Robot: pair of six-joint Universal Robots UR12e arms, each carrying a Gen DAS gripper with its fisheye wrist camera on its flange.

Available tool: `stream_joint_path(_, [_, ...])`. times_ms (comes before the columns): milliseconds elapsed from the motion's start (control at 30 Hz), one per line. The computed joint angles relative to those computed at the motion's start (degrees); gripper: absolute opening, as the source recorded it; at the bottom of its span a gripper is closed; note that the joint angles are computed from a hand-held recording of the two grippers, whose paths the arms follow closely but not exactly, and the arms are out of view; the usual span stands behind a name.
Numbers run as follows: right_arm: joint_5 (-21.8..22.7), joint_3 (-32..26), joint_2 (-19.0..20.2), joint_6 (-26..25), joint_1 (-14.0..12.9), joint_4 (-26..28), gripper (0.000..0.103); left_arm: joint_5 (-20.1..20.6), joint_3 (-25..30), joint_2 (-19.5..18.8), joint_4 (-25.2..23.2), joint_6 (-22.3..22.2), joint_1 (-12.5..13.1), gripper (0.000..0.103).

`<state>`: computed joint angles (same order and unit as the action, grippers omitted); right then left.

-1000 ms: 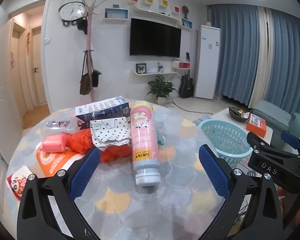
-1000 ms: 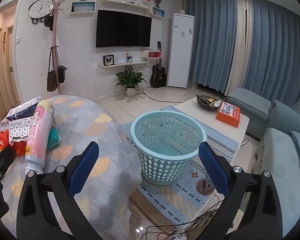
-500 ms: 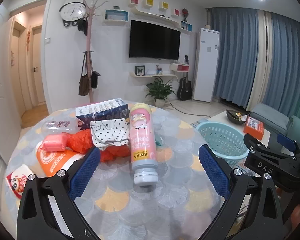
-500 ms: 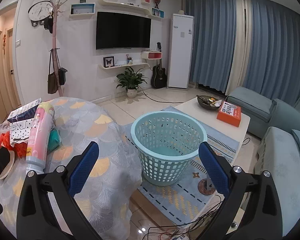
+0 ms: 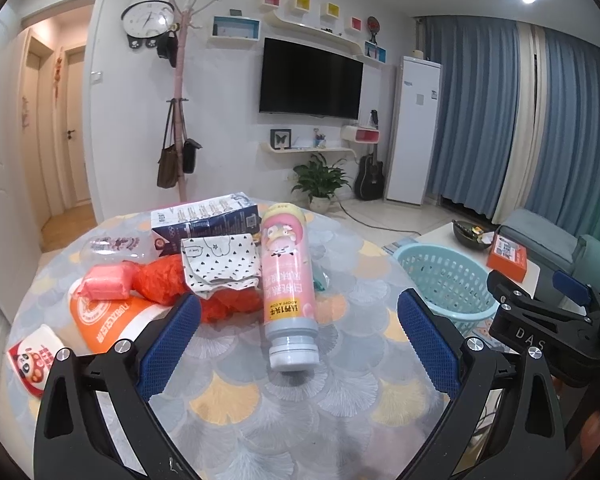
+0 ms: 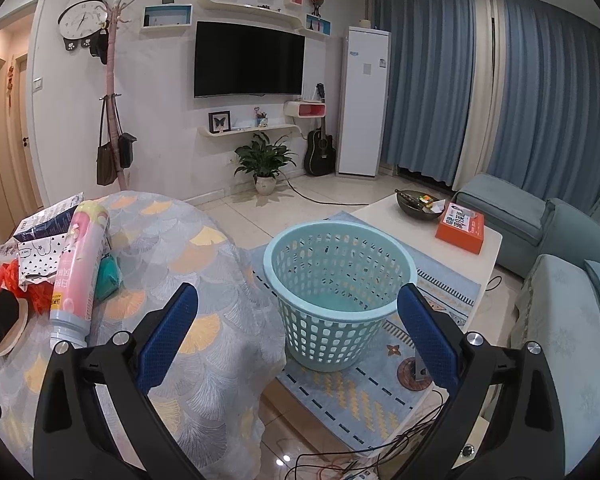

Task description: Collect trash

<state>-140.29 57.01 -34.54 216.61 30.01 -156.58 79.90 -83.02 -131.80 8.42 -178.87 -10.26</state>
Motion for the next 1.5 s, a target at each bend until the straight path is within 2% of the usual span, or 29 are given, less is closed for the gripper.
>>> stream_joint_path(833, [0.2,-0.5,0.4,-0.5,0.1,-0.4,0.095,-0.3,0.2,-0.2,0.1,-0.9,0.4,0.095])
stream_joint_path(1000, [0.8,-1.5,0.9,-0.9,0.2,-0.4,0.092,-0.4,0.1,-0.2,0.1,-0.7,0.5,0.095])
stream_joint_path(1267, [2.3,-3.3,1.7,-3.3,0.3,-1.4,0.087,1.0,-0.9,0.5,1.4,-0.9,1.0,0.095])
stream_joint_path(1500, [4.6,-6.0,3.1,-6.9,0.6,-3.2,0.086,4.4,-1.1,0.9,1.0,-1.2,2.0,0.095])
